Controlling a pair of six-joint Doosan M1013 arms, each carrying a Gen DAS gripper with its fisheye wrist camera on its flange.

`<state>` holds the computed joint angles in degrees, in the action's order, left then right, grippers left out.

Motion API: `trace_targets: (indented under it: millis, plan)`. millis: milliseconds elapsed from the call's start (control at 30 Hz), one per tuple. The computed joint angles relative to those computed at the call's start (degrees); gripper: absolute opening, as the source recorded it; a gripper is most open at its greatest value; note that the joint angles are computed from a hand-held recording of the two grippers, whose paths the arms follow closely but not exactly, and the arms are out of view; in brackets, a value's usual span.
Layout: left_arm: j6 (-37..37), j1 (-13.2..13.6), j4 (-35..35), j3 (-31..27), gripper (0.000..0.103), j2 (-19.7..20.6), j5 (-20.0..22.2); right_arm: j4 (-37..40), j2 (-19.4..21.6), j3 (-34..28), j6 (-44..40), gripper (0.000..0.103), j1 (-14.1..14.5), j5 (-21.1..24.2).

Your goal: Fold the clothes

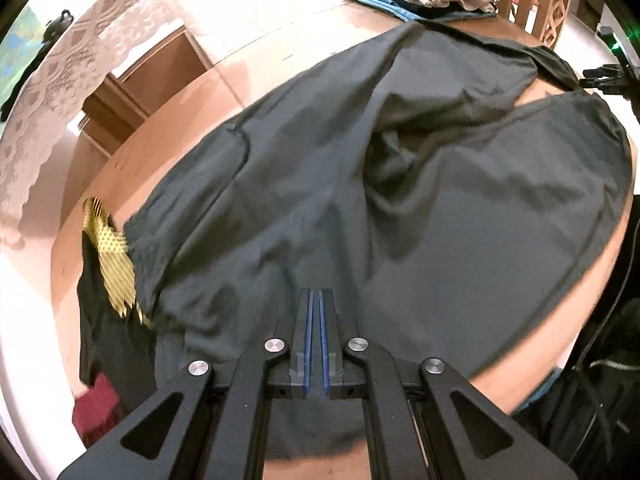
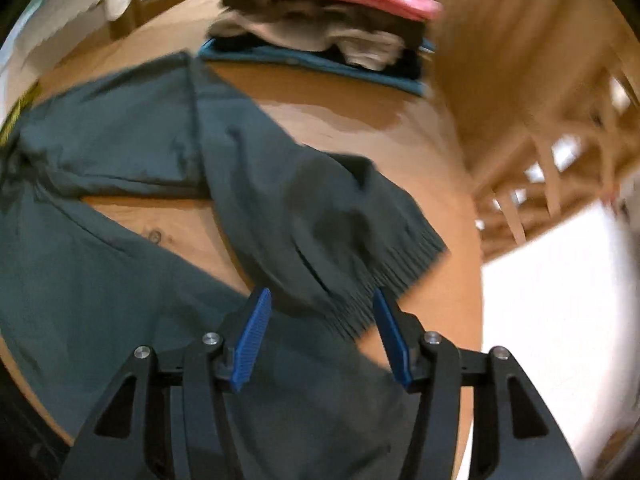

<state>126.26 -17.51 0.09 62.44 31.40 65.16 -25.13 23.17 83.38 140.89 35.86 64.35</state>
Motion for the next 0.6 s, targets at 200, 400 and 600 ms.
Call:
trace_targets:
  millis: [200, 400, 600]
  plan:
    - [-0.67, -0.76, 0.83, -5.0, 0.003, 3.67, 1.79, 4.73, 1.31, -0.9, -6.25, 0.042, -2.5, -1.79]
    - [-1.09, -0.53, 0.97, -7.42, 0.003, 5.45, 1.78, 8.66, -1.72, 0.44, -5.6, 0.004, -4.13, -4.25]
    - [-3.43, -0.06, 2.12, -10.1, 0.003, 7.91, 2.73, -2.31, -2.51, -3.55, -0.97, 0.004, -3.12, 0.24]
